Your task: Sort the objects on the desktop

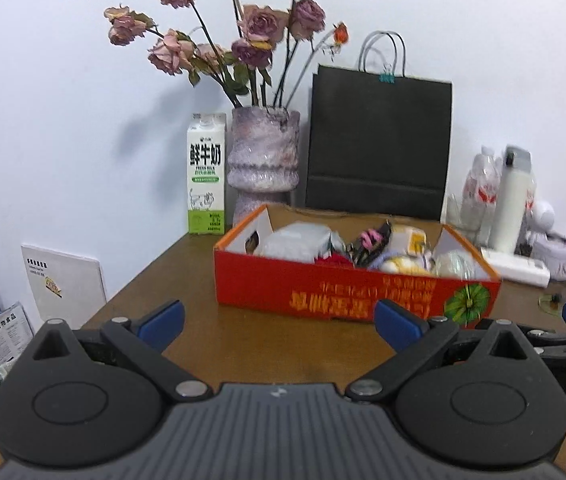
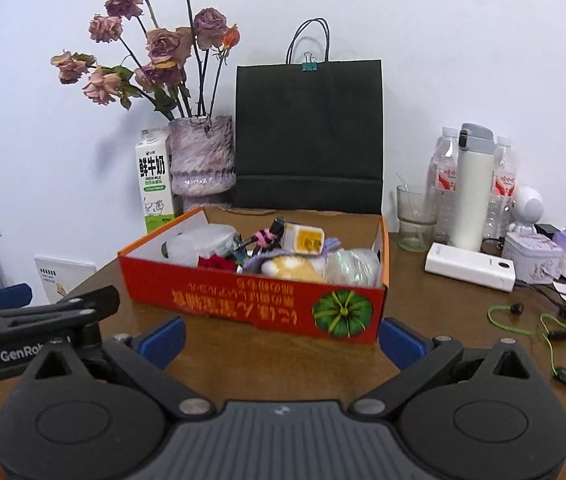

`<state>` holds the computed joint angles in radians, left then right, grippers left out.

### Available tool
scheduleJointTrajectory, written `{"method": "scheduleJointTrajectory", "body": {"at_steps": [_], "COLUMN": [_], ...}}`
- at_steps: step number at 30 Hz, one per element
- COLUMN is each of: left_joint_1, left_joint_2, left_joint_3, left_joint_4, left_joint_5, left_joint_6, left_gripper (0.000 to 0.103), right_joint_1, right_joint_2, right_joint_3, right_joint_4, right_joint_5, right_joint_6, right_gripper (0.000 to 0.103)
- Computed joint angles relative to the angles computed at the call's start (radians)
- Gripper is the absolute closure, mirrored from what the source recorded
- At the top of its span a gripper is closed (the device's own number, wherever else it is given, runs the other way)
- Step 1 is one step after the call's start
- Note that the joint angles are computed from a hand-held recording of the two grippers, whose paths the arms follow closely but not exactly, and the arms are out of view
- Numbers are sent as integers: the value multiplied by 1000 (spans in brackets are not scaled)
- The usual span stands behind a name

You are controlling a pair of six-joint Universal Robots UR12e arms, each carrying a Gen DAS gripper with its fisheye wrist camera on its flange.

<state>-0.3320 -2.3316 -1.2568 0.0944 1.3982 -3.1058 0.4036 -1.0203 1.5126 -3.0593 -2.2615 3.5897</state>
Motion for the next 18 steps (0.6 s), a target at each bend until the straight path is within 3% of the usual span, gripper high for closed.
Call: {"method": "scheduleJointTrajectory", "body": {"at_steps": [18], "left_joint_1": [-7], "left_joint_2": [1], "left_joint_3": [-12], "left_joint_4": [-19], "left_joint_5": [43], "left_joint_6": [34], "left_gripper": [0], "right_joint_1": [2], "right_joint_2": [2], "right_joint_3": [14], "right_joint_4": [26], "right_joint_5": [12], "right_joint_6": [35], "right_gripper": [0]}}
